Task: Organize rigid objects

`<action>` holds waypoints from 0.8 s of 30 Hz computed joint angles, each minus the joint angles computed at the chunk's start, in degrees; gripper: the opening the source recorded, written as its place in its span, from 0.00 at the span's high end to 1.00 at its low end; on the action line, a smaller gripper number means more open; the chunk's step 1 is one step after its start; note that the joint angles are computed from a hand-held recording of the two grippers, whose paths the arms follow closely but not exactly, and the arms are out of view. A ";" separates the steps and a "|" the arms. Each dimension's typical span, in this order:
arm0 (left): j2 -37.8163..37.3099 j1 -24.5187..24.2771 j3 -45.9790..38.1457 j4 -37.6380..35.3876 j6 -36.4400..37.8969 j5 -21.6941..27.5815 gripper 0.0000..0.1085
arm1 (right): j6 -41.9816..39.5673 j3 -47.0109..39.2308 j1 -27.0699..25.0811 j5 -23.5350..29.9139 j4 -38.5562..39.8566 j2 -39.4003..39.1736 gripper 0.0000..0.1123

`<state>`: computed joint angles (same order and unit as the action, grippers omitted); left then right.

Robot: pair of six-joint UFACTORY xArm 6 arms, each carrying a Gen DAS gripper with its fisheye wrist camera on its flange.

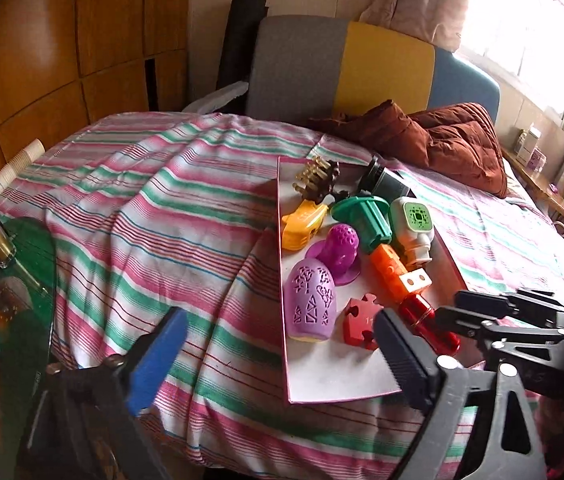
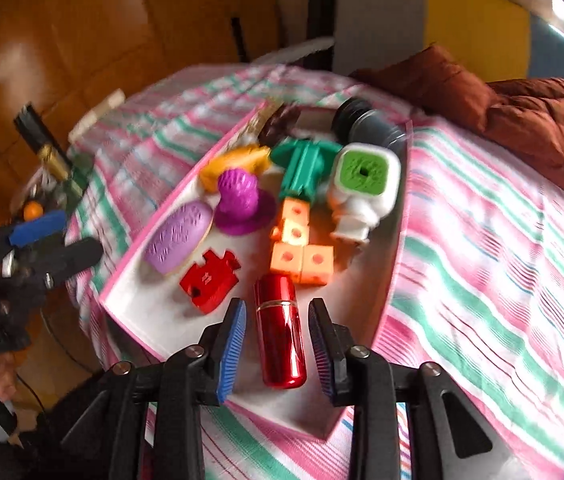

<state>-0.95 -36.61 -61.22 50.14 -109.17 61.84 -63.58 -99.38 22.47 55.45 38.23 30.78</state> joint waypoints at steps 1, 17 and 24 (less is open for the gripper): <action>0.39 -0.39 -0.72 0.04 -0.09 0.96 0.05 | 0.12 1.75 -0.11 -1.74 0.91 -1.14 0.68; 3.79 -5.14 -7.16 -0.27 -4.05 11.65 0.05 | 5.10 19.48 1.74 -28.48 8.41 -13.38 0.65; 3.70 -6.52 -6.88 0.80 -5.74 13.01 0.05 | 3.58 21.04 2.42 -29.00 9.66 -15.16 0.65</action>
<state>2.75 -43.12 -68.10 50.94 -114.91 74.85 -60.00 -78.34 24.90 26.44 47.89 15.62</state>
